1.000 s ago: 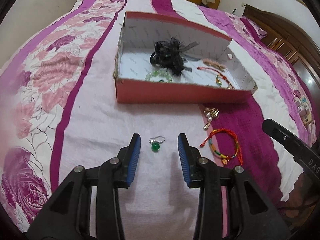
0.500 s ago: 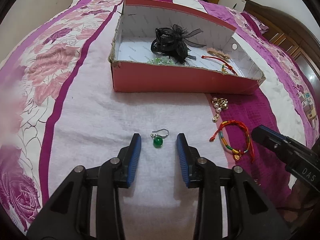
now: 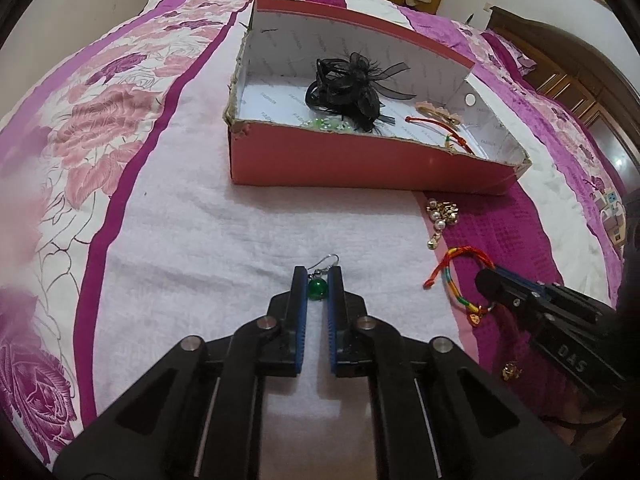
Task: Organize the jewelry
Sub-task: 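Grasp the rainbow string bracelet with the right gripper, then carry the green earring and rainbow bracelet into the shoebox and open both grippers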
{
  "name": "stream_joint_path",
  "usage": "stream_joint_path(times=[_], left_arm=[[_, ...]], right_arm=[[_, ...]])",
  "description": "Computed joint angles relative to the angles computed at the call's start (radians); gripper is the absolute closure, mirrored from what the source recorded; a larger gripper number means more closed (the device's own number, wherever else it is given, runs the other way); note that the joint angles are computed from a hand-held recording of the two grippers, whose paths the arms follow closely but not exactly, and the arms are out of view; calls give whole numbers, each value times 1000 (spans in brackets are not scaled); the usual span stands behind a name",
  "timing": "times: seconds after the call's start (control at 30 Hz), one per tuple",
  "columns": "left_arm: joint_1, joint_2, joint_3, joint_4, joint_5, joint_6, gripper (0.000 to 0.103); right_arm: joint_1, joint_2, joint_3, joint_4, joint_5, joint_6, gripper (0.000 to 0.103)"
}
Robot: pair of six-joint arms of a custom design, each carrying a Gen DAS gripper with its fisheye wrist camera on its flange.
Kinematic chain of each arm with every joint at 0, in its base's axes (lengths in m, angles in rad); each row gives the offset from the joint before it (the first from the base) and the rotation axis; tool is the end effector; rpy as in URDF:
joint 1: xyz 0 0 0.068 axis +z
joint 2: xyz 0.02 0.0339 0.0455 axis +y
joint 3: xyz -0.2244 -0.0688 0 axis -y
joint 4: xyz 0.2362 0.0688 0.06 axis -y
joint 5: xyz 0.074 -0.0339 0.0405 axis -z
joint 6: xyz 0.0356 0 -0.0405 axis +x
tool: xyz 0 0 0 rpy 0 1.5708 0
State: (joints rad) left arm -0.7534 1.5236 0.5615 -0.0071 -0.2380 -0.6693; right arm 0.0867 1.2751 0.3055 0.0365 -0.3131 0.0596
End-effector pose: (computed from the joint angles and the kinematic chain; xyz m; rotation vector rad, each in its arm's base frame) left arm 0.1918 -0.1684 0.0887 0.0126 2.5230 -0.2823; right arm 0.2002 0.0284 0.0806 -0.1636 2.4904 0.4525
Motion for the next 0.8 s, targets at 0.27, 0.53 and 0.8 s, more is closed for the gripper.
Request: stream_joint_path(times=[0.27,0.53,0.8], left_arm=[[-30,-81,-19,-23,-12,-21,102],[-76,-194,-28,-75,-58,-35,102],[-123,-272,-14,-133,-112,-49,102]], right_arm=[[-42,-124,-42,-50,-50,-21,97],[-84,-392,-78,-209,-84,-38,97],[-129,-590,-79,-351,-116,-48,97]])
